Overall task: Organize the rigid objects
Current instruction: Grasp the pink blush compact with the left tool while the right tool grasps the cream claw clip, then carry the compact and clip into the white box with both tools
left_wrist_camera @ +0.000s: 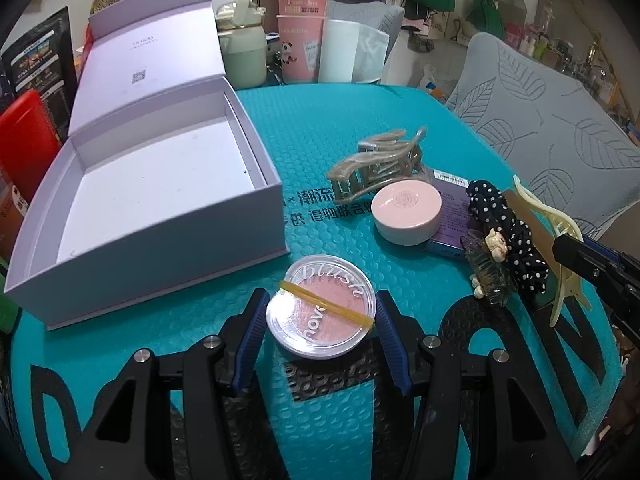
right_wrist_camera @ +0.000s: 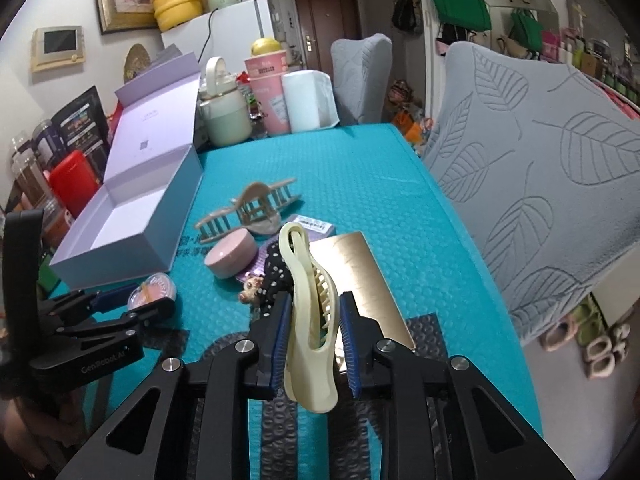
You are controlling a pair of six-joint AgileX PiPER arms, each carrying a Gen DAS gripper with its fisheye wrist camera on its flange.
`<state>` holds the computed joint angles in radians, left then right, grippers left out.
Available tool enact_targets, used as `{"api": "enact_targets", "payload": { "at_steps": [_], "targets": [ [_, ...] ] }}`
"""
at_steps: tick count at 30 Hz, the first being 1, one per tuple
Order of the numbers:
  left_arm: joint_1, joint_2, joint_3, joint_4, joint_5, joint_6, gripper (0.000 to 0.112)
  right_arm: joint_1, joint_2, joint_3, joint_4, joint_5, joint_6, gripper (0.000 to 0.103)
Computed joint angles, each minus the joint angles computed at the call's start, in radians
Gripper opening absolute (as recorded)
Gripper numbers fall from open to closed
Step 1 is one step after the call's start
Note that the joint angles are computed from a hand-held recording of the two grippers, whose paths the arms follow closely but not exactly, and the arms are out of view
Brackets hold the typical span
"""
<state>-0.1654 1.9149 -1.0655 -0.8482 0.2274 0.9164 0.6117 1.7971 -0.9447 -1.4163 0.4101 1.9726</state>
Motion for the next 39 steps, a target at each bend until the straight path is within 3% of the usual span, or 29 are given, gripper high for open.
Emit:
{"api": "enact_targets", "payload": {
  "at_steps": [20,29,39],
  "targets": [
    [0.108,-0.179,0.182,-0.348,0.004,0.388,0.053,0.157,0.011,-0.063,0.024,0.044,-0.059,0.024],
    [0.192,-0.257,0.257,-0.344,-0.004,0.420,0.053,0.204,0.060,-0.120,-0.001,-0.007,-0.055,0.024],
    [0.300,-0.316,0.292,-0.318,0.008,0.412,0.053,0.231,0.131,-0.223,0.095,-0.080,-0.216,0.024]
  ]
}}
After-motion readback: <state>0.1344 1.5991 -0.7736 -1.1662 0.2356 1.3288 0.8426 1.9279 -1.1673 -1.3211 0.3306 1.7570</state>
